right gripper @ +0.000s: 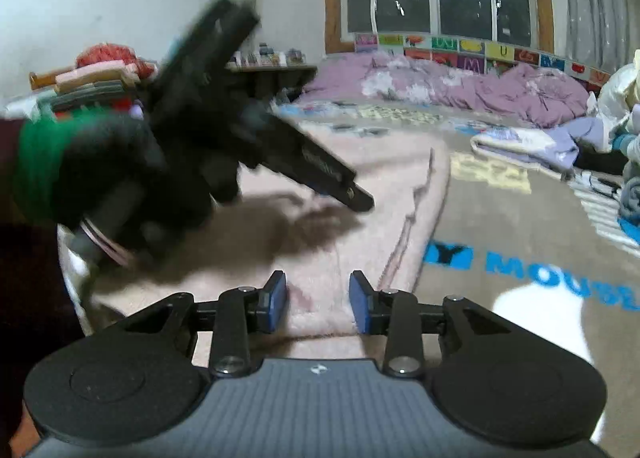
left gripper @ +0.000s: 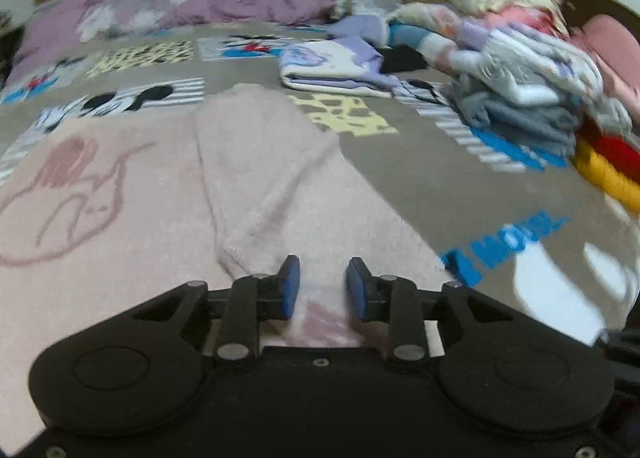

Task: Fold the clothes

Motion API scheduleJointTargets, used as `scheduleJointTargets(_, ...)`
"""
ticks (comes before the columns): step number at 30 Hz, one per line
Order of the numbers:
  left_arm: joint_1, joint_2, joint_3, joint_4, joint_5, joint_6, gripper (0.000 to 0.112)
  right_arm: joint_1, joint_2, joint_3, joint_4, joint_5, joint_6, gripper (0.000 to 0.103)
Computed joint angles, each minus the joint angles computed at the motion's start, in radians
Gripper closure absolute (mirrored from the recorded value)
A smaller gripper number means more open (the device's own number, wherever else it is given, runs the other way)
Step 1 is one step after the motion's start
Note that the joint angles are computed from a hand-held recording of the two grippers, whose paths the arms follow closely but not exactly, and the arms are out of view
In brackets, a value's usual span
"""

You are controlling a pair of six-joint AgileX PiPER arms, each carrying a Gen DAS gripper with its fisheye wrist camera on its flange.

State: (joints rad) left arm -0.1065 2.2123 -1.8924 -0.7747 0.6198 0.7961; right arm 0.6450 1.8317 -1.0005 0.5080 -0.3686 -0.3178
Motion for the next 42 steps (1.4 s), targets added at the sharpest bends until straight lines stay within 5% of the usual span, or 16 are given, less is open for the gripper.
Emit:
scheduleJointTargets(1, 0.014, -0.028, 0.032, -0.064, -0.007, 0.023, 0.065, 0.001, -0.030, 0.035, 0.011, -0.032, 0.017, 0.069)
scheduleJointTargets(2, 0.032, -0.062, 0.084, -0.159, -0.022, 0.086, 0.064, -0.003, -0.057, 0.067, 0.018, -0.065, 0.047, 0.069)
scheduleJointTargets(6, 0.112, -0.113, 0.134, -0.262, 0.072, 0.017, 0.064, -0.082, -0.111, 0.158, 0.013, -0.166, 0.286, 0.067)
scheduleJointTargets(13, 0.139, -0.133, 0.243, -0.302, 0.213, -0.109, 0.065, -0.095, -0.099, 0.169, -0.027, -0.189, 0.345, 0.068)
scheduleJointTargets(17, 0.097, -0.159, 0.334, -0.296, 0.130, -0.118, 0.088, -0.059, -0.070, 0.114, -0.068, -0.149, 0.272, 0.069)
scheduleJointTargets(18, 0.098, -0.170, 0.361, -0.333, 0.117, -0.090, 0.103, -0.049, -0.065, 0.102, -0.071, -0.138, 0.244, 0.069)
scheduleJointTargets(23, 0.088, -0.208, 0.367, -0.273, 0.077, -0.133, 0.103, 0.004, -0.080, 0.087, -0.021, -0.119, 0.130, 0.069)
scheduleJointTargets(29, 0.092, -0.195, 0.334, -0.175, 0.113, -0.191, 0.083, 0.033, -0.076, 0.078, 0.106, -0.106, -0.007, 0.069)
scheduleJointTargets(31, 0.111, -0.226, 0.350, -0.185, 0.100, -0.179, 0.066, 0.035, -0.078, 0.075, 0.128, -0.112, -0.027, 0.069)
scheduleJointTargets(42, 0.430, -0.424, 0.476, -0.146, -0.040, -0.354, 0.064, 0.030, -0.072, -0.003, 0.064, -0.061, -0.002, 0.069)
